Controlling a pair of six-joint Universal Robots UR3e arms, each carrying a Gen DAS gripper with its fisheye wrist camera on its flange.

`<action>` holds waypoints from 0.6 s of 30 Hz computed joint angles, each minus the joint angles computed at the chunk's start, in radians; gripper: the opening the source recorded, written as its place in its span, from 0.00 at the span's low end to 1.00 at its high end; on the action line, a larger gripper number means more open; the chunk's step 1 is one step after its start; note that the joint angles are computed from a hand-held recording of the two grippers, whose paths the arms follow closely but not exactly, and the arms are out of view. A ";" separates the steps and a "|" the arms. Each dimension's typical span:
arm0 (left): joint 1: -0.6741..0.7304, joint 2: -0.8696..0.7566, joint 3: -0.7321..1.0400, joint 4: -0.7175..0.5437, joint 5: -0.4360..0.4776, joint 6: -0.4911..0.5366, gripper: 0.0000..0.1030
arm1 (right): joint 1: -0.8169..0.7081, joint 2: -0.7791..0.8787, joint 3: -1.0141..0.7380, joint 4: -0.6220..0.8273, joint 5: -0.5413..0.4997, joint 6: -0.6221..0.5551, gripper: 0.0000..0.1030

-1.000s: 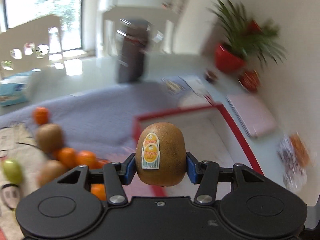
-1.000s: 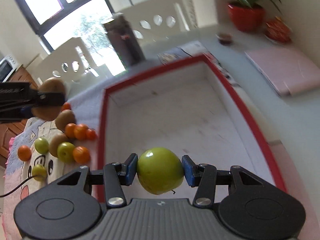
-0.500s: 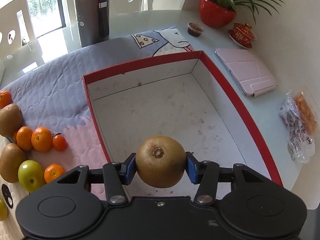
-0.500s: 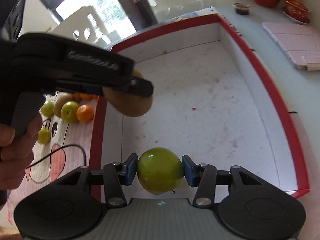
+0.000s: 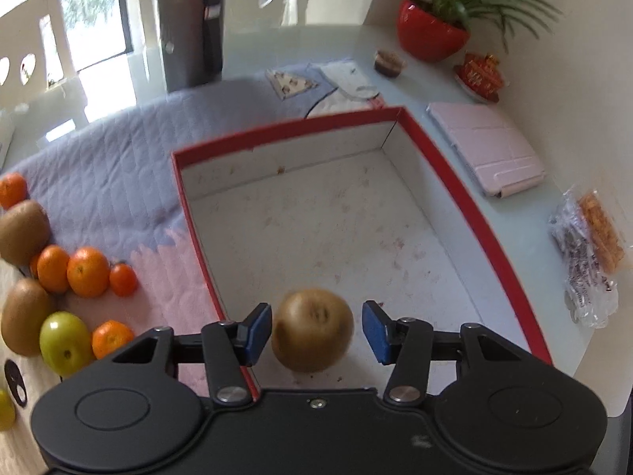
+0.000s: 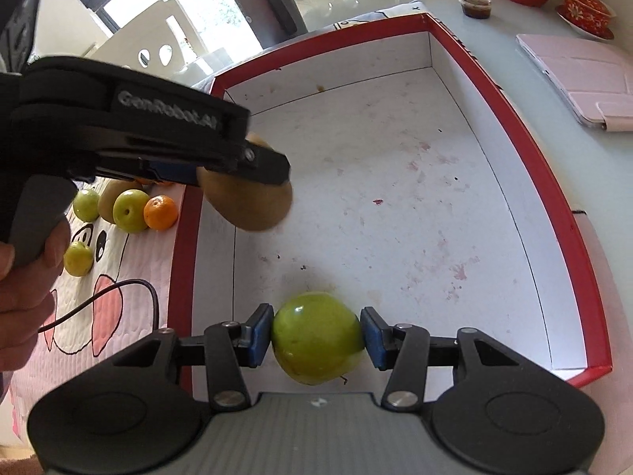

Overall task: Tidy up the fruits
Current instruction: 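Open left gripper to drop the kiwi while right gripper releases the apple, then move both grippers back over the fruit on the quilt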

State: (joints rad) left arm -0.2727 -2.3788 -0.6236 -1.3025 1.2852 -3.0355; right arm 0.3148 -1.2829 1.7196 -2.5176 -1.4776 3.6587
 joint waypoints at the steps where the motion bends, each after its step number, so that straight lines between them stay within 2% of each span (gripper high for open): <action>1: 0.000 0.007 -0.005 0.006 0.005 0.005 0.59 | 0.002 -0.005 0.007 -0.010 -0.006 0.009 0.50; 6: 0.032 0.068 -0.069 0.032 -0.012 -0.007 0.59 | 0.002 -0.037 0.024 -0.026 -0.024 0.046 0.50; 8: 0.049 0.088 -0.074 0.023 -0.007 -0.016 0.63 | 0.010 -0.040 0.014 -0.017 -0.043 0.053 0.50; 11: 0.082 0.135 -0.113 0.036 0.003 -0.022 0.64 | 0.020 -0.041 -0.012 0.002 -0.071 0.059 0.50; 18: 0.182 0.254 -0.258 0.114 0.051 0.004 0.65 | 0.042 0.025 -0.165 0.072 -0.113 0.038 0.50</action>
